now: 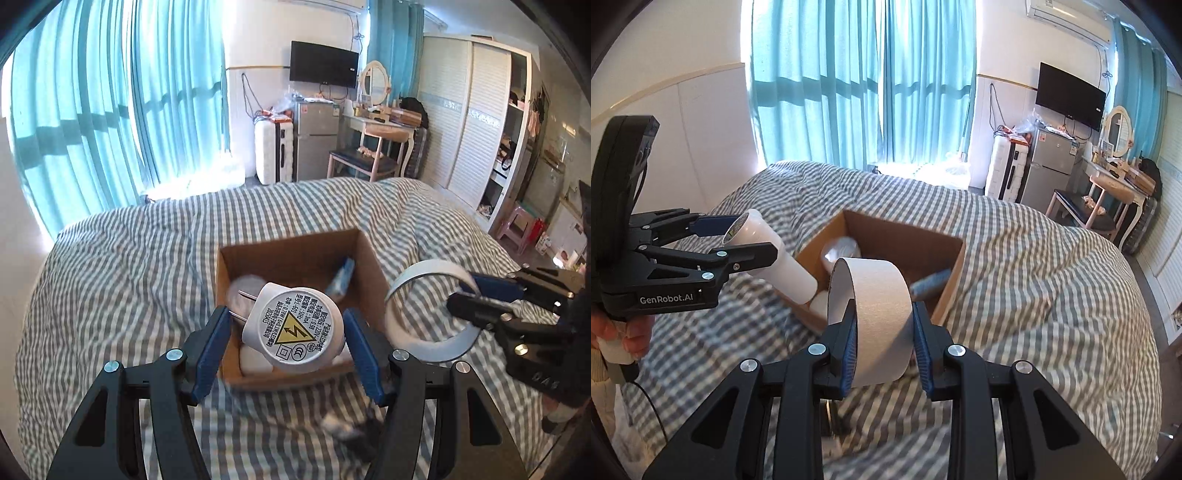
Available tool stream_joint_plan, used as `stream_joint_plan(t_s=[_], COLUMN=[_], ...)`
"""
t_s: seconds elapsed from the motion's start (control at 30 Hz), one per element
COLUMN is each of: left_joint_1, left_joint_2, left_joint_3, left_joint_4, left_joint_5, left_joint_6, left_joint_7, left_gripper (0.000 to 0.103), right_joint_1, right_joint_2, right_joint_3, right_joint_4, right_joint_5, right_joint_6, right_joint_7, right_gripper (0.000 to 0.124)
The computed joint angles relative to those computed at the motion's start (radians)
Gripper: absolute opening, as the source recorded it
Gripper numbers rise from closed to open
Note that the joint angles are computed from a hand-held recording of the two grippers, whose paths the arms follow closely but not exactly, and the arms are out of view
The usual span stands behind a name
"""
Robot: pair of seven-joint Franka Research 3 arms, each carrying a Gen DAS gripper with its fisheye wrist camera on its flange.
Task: Organize objects
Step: 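Lower the adapter and tape roll into the box and release both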
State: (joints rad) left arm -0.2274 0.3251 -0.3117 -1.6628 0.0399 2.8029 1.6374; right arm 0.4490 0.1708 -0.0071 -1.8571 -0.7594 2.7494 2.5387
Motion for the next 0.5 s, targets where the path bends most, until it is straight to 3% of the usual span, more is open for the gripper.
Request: stream_joint_plan(t_s=[0.3,0.5], left_joint_1=[-0.065,-0.085], left_joint_2=[0.225,0.305], left_joint_3=[0.047,0.070], left_joint_4=[0.255,0.314], left_joint_5=[0.109,0.157], left_joint_6=[-0.120,-0.126], left_joint_7=[-0.027,-0.049], left_gripper=[0.064,0.064], right_joint_1=[-0.020,-0.018], right_joint_2=[0.235,0.331], right_joint_3=[-0.021,-0.046], right_joint_4=[0.226,0.289], right_joint_5=[0.245,0.383], right_joint_6=[-0.024,-0.027], right_joint_7=[-0.245,-0.363], right_gripper=[0.027,0.027])
